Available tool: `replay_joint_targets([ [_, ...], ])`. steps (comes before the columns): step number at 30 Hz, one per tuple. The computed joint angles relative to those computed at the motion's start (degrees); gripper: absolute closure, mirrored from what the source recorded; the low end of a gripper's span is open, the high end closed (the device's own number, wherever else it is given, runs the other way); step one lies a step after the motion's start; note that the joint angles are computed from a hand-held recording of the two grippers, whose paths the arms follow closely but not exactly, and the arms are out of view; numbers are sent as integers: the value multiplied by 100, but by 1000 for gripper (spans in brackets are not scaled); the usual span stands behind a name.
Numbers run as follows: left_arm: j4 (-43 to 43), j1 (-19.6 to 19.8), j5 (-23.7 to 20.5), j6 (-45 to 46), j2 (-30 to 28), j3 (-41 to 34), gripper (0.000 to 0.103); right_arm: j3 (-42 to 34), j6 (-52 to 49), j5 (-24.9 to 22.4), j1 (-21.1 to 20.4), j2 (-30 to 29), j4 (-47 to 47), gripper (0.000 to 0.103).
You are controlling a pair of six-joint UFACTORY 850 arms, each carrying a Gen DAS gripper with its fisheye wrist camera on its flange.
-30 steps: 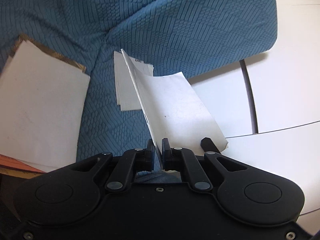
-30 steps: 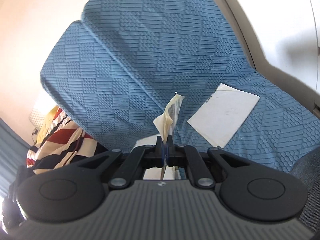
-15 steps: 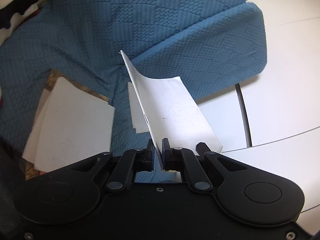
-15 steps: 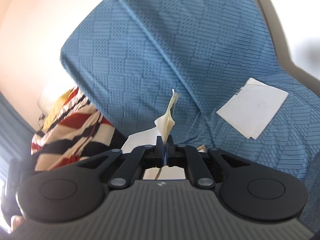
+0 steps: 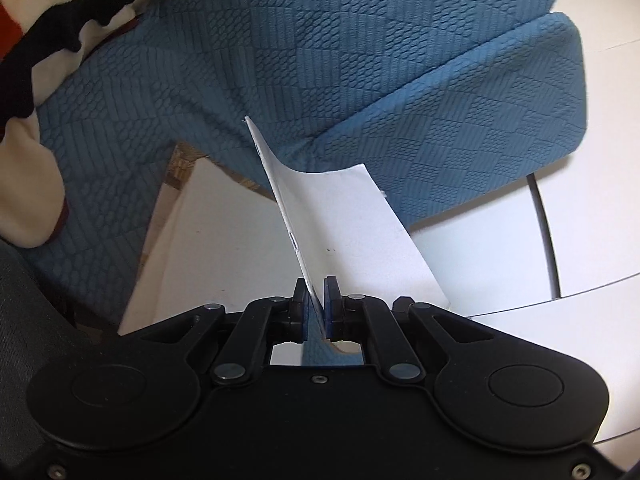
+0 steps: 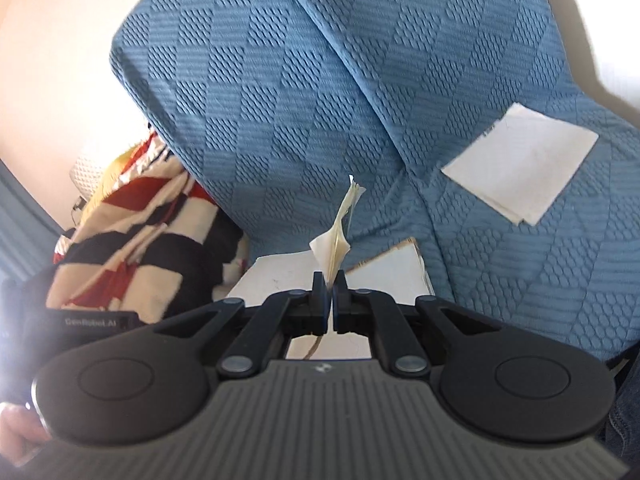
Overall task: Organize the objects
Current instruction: 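Carry the white papers over the book stack with both grippers, then lower the papers onto the book stack and open both grippers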
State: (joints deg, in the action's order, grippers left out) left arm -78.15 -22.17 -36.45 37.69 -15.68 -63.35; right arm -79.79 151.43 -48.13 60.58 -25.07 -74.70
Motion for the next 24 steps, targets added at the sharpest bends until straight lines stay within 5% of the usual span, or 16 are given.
replay_joint_targets([
  [24, 2001, -253, 415, -1238, -442, -59, 97, -429, -1161, 327, 51, -647, 1583, 94],
])
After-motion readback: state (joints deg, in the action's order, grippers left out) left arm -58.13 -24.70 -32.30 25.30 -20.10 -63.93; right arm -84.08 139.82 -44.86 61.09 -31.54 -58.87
